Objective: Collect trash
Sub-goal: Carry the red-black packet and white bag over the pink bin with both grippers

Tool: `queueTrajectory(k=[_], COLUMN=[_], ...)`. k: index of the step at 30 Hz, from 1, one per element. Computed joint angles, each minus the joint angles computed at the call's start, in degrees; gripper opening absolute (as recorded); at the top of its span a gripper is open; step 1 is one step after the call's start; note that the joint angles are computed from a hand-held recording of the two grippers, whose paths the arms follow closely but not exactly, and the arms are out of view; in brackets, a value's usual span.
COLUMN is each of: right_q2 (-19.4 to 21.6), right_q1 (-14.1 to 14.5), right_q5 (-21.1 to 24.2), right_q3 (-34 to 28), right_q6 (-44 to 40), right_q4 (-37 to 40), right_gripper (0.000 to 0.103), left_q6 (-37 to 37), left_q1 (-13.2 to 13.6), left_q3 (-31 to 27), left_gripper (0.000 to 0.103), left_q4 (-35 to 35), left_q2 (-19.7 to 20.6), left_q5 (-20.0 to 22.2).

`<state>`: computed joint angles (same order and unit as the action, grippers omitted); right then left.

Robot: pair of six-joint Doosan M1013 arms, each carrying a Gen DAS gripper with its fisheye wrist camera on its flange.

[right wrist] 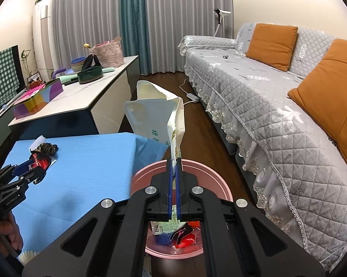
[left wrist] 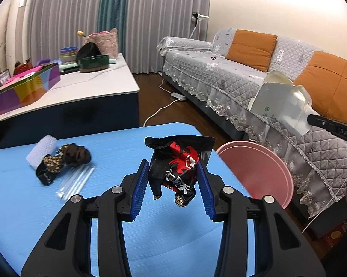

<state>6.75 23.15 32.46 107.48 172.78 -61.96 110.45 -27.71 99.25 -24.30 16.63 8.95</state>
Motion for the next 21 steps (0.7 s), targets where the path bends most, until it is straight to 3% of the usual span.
queueTrajectory(k=[10,21], right_q2=[-0.4,-0.8], right_q1=[-1.2,-2.9], right_q5=[0.1,-0.1], right_q3=[0.9,2.2], right_q6=[0.8,0.7], right_q4=[0.0,1.7], right_gripper=[0.002,0.002], left_q6=[7.7,11.1], left_q1=[-2.6,-5.2], left_q3=[-2.7,-6.3], left_gripper=[0.042,0.042], left_q4=[-6.9,-9.3], left_q2=[2.2,5.5], left_q5=[1.3,2.9])
